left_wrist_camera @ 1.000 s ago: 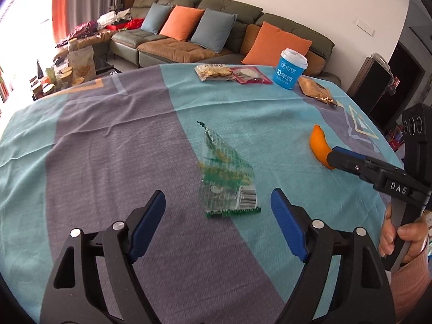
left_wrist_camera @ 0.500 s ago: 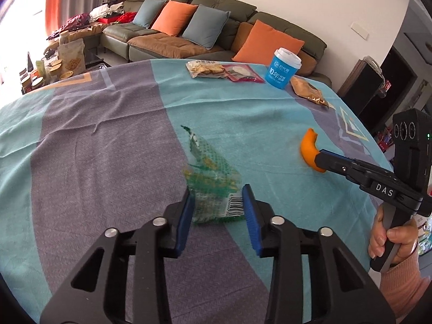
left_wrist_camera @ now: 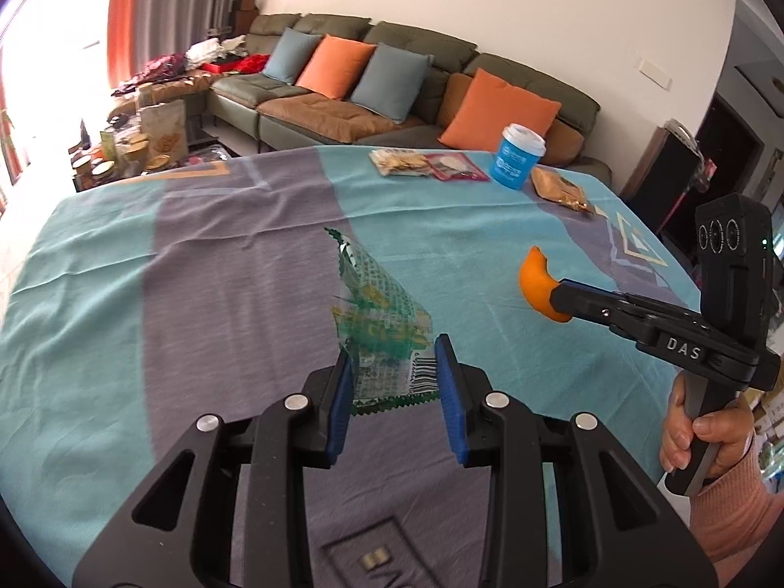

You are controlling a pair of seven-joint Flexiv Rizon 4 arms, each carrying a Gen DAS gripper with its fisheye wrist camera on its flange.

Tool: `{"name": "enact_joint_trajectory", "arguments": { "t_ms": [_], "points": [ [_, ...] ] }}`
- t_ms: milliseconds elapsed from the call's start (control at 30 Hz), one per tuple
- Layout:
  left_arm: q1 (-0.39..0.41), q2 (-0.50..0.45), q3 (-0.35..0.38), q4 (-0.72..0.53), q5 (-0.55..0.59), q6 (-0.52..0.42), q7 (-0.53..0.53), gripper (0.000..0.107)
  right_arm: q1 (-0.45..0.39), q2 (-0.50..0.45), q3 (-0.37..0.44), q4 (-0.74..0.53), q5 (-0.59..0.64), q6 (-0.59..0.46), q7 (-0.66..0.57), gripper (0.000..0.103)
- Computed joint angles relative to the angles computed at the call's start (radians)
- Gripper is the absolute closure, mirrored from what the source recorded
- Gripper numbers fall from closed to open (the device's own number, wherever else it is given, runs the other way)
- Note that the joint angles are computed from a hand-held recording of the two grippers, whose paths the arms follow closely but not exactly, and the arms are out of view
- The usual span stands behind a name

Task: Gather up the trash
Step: 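Grasp the clear plastic bag with the left tool while the right tool grasps the small orange peel, then carry the plastic bag and orange peel over the teal bin with both tools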

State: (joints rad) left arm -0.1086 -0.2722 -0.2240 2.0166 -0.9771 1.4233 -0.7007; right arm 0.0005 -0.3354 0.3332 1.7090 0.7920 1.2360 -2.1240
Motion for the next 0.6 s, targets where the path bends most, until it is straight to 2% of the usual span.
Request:
{"name": "enact_joint_trajectory", "arguments": {
  "t_ms": [200, 600],
  "points": [
    [-0.012, 0.071, 0.018, 0.071, -0.107, 0.034, 0.069, 0.075, 0.004, 0.01, 0.037, -0.022, 0.065, -0.048, -0.079, 0.095],
    [-0.068, 0.183, 0.115, 0.189, -0.185, 0.08, 0.096, 0.075, 0.077, 0.021, 0.032, -0.055, 0.148, -0.125, -0.171, 0.095]
  ]
}}
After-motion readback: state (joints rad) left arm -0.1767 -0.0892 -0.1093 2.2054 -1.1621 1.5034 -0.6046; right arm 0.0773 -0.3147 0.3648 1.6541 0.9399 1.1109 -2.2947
